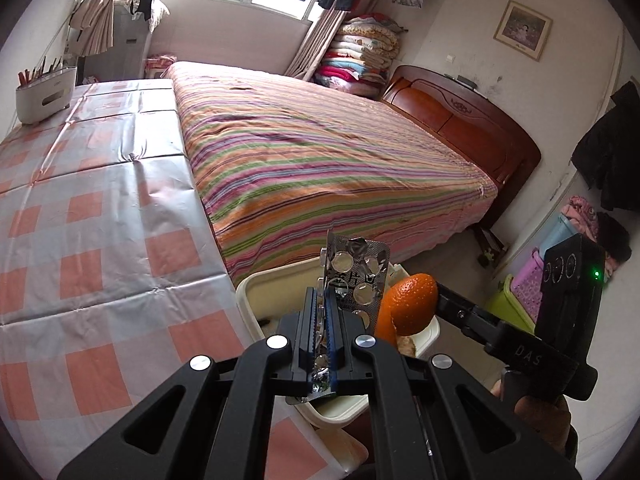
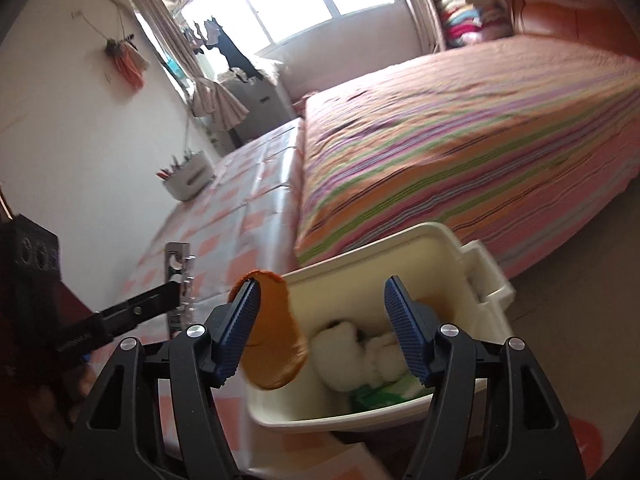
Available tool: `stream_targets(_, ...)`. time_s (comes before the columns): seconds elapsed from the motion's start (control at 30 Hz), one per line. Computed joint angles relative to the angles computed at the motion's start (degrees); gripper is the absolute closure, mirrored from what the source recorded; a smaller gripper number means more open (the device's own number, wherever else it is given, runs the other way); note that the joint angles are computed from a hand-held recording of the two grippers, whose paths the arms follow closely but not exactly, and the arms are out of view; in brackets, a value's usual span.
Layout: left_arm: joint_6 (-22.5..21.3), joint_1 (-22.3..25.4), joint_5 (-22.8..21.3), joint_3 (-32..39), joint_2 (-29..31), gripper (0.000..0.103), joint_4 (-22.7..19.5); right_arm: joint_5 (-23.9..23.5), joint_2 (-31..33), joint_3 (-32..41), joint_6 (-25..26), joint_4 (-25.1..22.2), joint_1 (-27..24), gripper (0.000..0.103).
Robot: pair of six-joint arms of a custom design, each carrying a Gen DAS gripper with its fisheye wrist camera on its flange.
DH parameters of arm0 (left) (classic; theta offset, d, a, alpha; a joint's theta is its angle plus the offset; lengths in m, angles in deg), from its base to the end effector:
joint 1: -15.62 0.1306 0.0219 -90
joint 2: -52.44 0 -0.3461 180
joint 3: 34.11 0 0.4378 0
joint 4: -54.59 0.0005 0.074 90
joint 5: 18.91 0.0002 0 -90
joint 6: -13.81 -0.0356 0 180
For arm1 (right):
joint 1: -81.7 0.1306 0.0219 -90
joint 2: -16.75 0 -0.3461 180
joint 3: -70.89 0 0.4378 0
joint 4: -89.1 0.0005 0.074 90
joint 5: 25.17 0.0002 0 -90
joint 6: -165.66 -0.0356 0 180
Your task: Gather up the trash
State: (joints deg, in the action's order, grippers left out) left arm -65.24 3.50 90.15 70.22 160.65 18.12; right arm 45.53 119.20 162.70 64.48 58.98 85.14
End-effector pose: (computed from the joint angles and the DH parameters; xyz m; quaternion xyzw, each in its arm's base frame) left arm 0.6318 -0.1481 0.3599 0.0786 0.8943 -0.2300 0.3756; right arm 0.6064 0.0477 0.3173 -0.0092 0.8989 0.2034 0.3880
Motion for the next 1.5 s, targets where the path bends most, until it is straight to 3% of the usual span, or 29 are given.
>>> stream_targets(0.13,0.1,-0.2,0.1,0.8,0.9,0.099,-1.0,11.4,-0.9,-0.5,5.7,0.6,2.1,0.039)
stream_targets(0.23,-0.4,-0.5,0.0,0.9,1.1,0.099,-1.4,9.9,-0.7,-0.4,6.5,1.3,2.5,0.039)
stream_targets(0.3,-0.5,-0.6,0.0,1.0,1.1,0.099,-1.4,19.0,0.0,0.4,11.0,0.2,4.3,0.039)
stream_targets(0.33,-0.6,-0.6,0.1,0.9,1.1,0.099,-1.4,20.2,0.1,0.4,11.5,0.4,4.6,0.039)
stream_targets(0.43,-1.1,-0.8,0.1,0.8,1.0,0.099,-1.6,18.1,-0.4,0.0,8.3,2.0,4.3,0.039)
stream_targets(0.53,-1.2,-0.9,0.2,0.9,1.1,0.099,-1.7,12.1,-1.2,-0.9,2.9,5.0,3.2,0.039)
stream_targets(0.7,-2.5,-1.6,-1.4,0.8,1.1,0.098,-1.9,12.6,-3.0,-3.3,-0.6,10.2,3.1,0.036)
stream_targets(0.93,-5.3,-3.4,-4.1,0.8,1.0,0.097,-1.2,11.6,-3.5,-7.6,-1.4,15.7,1.8,0.035)
stream_targets(0.97,-5.9,-3.6,-4.9,0.9,1.1,0.096,-1.4,12.3,-1.1,-7.2,-1.9,17.5,2.6,0.031)
stream_targets(1.03,-6.3,-3.8,-5.6,1.0,1.2,0.081,-1.8,12.4,-0.9,-8.6,-2.4,19.0,2.8,0.028)
stream_targets(1.07,-5.8,-3.8,-5.6,0.9,1.1,0.051,-1.7,12.3,-0.9,-9.0,-2.4,19.4,2.5,0.028)
stream_targets(1.1,-4.8,-3.7,-6.1,0.4,0.7,0.028,-0.9,12.5,-1.4,-9.8,-2.2,19.8,2.3,0.027)
stream_targets(1.2,-2.7,-3.8,-10.2,-3.3,-1.9,0.026,4.6,13.8,-2.6,-10.8,-2.2,20.0,2.8,0.025)
stream_targets(1.37,-4.7,-3.6,-14.9,-6.7,-5.8,0.026,4.4,17.4,-6.1,-14.9,-3.3,19.9,5.0,0.023)
stream_targets(1.5,-5.0,-2.7,-18.6,-12.1,-11.1,0.026,6.2,21.8,-9.0,-18.4,-3.8,19.2,8.3,0.015)
